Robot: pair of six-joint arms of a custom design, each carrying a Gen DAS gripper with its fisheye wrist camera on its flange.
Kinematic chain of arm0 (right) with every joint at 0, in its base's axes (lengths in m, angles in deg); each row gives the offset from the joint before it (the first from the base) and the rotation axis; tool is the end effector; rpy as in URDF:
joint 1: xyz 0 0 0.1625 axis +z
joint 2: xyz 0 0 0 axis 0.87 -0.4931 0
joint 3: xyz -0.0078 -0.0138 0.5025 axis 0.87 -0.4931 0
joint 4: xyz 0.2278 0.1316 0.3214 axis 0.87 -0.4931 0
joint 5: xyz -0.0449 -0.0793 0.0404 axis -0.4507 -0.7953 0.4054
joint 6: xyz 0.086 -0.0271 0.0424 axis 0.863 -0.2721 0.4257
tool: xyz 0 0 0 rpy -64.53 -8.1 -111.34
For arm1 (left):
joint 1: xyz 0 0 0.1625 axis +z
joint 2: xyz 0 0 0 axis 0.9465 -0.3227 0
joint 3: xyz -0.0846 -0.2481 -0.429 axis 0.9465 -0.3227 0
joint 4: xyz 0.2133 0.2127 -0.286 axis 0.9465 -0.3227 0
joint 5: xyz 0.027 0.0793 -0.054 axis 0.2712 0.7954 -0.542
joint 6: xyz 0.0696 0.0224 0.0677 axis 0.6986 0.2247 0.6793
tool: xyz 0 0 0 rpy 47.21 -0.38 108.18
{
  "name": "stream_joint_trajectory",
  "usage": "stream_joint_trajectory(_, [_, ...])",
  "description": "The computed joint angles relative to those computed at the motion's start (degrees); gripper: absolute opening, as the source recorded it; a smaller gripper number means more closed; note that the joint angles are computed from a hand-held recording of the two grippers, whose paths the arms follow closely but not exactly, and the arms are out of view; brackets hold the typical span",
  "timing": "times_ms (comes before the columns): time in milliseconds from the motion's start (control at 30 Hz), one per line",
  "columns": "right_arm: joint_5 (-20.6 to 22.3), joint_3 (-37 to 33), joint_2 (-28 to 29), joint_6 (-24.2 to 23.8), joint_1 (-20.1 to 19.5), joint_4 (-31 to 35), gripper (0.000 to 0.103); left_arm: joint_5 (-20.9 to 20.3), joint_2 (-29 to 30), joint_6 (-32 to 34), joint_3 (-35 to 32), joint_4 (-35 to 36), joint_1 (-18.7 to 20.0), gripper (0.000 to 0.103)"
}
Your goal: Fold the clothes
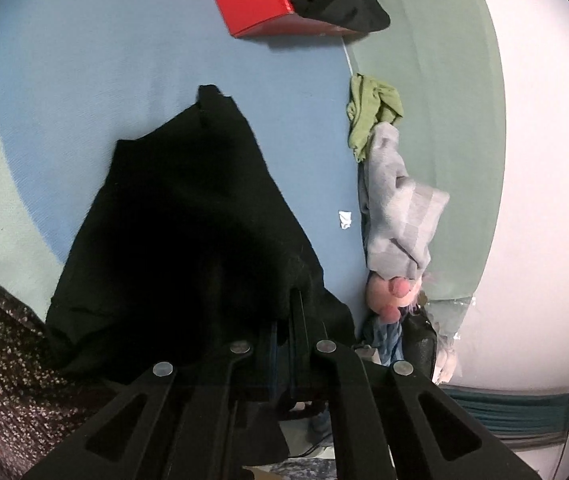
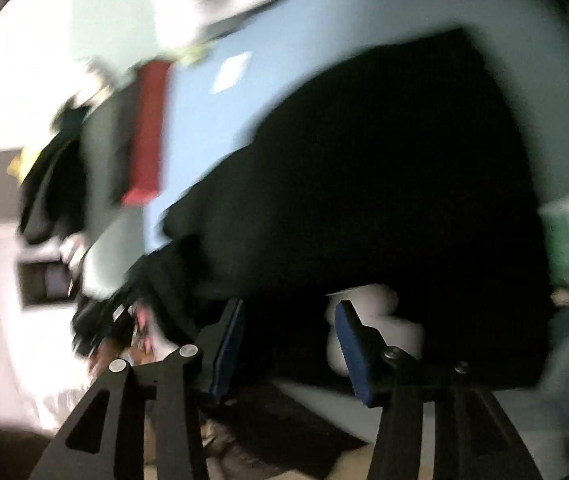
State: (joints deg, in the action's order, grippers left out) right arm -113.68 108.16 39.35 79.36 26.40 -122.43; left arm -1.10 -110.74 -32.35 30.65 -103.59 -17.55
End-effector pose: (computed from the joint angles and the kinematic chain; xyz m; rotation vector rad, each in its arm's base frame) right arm 0.0967 -0.7990 0.2904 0.2730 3.0589 0.0347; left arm -0.2455 -0.6542 0.2378 1.1427 -2.4671 1.2080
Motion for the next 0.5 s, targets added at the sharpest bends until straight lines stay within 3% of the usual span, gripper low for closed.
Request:
stream_joint_trajectory(33, [-1.07, -0.33, 0.1, 2.27, -0.79, -0.32, 0.053, -0.2, -0.07, 0.35, -0.05, 0.12, 0.04, 0.004])
stream_joint_trajectory(100, [0.71, 0.88, 0.23, 5.03, -2.26, -2.32, 0.053, -0.52, 0.06, 1.2, -0.62, 0.37, 0.24, 0.004])
stream_joint_trajectory(200, [3.97, 3.34, -0.15, 9.09, -3.75, -8.44, 0.043, -0.76, 0.33, 2.6, -1.8, 0.84, 0.57, 0.004])
stream_joint_trajectory(267, [7.49, 3.29, 0.04, 9.68, -4.62, -10.18, 0.02, -0.15, 0.41, 4.09, -3.0, 1.26, 0.62, 0.004])
stream_joint_trajectory(333, [10.65, 3.4, -0.04, 8.07, -5.06, -11.96, 0.011, 0.48, 0.55, 5.91, -4.2, 1.28, 0.69, 0.004])
stream_joint_trajectory(433, [14.63, 3.64, -0.17, 8.64, -5.38, -14.19, 0.007, 0.61, 0.83, 8.68, -6.22, 1.13, 1.17, 0.004])
stream_joint_trajectory(500, [14.78, 3.04, 0.58, 10.91, -5.12, -14.76, 0.007, 0.1, 1.06, 10.21, -7.92, 1.71, 1.77, 0.004])
